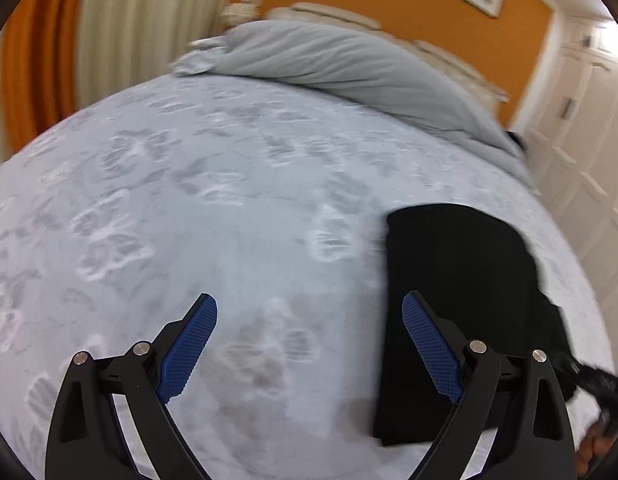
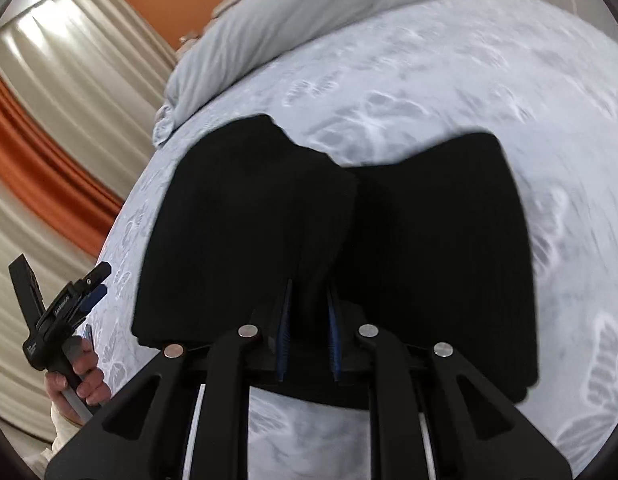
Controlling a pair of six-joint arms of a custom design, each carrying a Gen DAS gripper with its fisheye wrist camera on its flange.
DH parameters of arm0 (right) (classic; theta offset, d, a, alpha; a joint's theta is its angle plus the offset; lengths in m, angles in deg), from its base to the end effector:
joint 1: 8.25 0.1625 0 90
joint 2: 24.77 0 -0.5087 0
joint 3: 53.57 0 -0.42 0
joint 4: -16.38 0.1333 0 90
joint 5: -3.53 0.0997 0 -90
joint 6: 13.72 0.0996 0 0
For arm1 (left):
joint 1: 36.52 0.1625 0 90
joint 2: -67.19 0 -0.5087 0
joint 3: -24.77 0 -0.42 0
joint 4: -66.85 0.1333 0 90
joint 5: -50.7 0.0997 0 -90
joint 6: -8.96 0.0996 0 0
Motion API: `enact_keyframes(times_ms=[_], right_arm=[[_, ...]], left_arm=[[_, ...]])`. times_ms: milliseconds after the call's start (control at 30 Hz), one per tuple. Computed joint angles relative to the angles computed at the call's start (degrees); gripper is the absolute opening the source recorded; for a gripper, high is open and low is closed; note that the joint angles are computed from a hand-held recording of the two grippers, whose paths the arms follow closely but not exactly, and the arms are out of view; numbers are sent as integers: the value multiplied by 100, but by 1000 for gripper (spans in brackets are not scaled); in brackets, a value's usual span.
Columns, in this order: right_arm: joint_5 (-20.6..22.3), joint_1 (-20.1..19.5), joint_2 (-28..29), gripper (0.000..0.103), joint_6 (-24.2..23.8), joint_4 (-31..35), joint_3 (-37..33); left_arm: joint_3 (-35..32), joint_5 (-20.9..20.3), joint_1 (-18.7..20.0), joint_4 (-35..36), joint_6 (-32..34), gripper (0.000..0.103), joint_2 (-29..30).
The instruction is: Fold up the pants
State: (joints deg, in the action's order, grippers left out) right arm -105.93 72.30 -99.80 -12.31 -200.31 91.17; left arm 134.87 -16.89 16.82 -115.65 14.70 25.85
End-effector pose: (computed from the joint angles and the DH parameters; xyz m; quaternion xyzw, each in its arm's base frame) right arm 0.0314 -0.4210 0.2924 -0.1622 -0.8547 0.4586 0.1811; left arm -0.2581 -0.6337 0.0629 0.3099 0.9095 -0.2452 0.1295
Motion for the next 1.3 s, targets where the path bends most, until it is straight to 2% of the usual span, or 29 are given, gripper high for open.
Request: enact_keyframes(times_ms=[67, 133, 167, 233, 267, 333, 400, 467, 533, 567, 600, 633, 667, 700, 733, 833, 867, 900, 967, 1033, 1167, 1200, 1233, 1267, 1300], right_arm=[[111, 297, -2, 13, 15, 233, -264], [11, 834, 158, 13, -117, 846, -935], [-69, 1125, 315, 13, -222, 1205, -1344], [8, 1500, 652, 13, -364, 1915, -2059], [178, 1599, 807, 14, -433, 2181, -2318], [511, 1737, 1178, 13, -569, 2904, -2875], [543, 1840, 1535, 14, -788, 3798, -3382], [606, 1806, 1656, 16, -593, 4375, -3626], [454, 1800, 1594, 16, -460, 4551, -3648], [427, 1788, 1488, 17, -485, 4418, -3531], [407, 1756, 1329, 23, -534, 4094, -3335], [288, 1719, 1146, 35, -549, 3593, -3051], [27, 1722, 1044, 76, -552, 3044, -2790], [-180, 1698, 1062, 95, -613, 2610, -2699], [-341, 1664, 1013, 95, -655, 2416, -2541], [-715, 1403, 1041, 89, -331, 2518, -2274], [-611, 1298, 1083, 85, -238, 2637, -2253], [-393, 1175, 1138, 77, -180, 2748, -2244], [-113, 1067, 1397, 76, -67, 2844, -2380], [-75, 1085, 1819, 76, -75, 2989, -2753], [-131, 1116, 2552, 76, -94, 3155, -3634], [-144, 1122, 2669, 71, -85, 3171, -3755], [-57, 1119, 2782, 58, -82, 3301, -3918], [-52, 1173, 2790, 22, -19, 3416, -3924], [14, 1294, 2860, 19, -80, 3424, -4030]], left_arm=[[112, -601, 7, 4, 277, 92, -128], [290, -849, -69, -239, 658, 92, -210], [399, -841, -128, -452, 886, 92, -238], [556, -624, -221, -945, 1229, 92, -238], [615, -435, -259, -1231, 1309, 92, -212], [568, -149, -263, -1372, 1264, 92, -161], [405, -72, -181, -986, 1033, 92, -163], [242, 243, -132, -743, 842, 92, -73], [111, 716, -143, -616, 739, 92, 48], [4, 903, -109, -469, 630, 92, 99], [-58, 916, -61, -360, 498, 91, 105], [-97, 911, -12, -270, 303, 90, 92], [-160, 863, 74, -191, 61, 90, 85], [-228, 854, 133, -55, -153, 90, 73], [-278, 856, 169, 37, -251, 90, 70], [-413, 1107, 271, 353, -779, 90, 25], [-376, 1043, 320, 299, -1015, 90, -54], [-349, 947, 380, 180, -1250, 91, -136], [-260, 1054, 421, -371, -1481, 91, -246], [-225, 1343, 419, -883, -1456, 91, -293], [-386, 1877, 422, -986, -1273, 91, -319], [-441, 1894, 436, -952, -1251, 91, -326], [-460, 1862, 450, -897, -1263, 91, -359], [-497, 1784, 488, -831, -1261, 91, -402], [-533, 1731, 524, -814, -1241, 91, -430]])
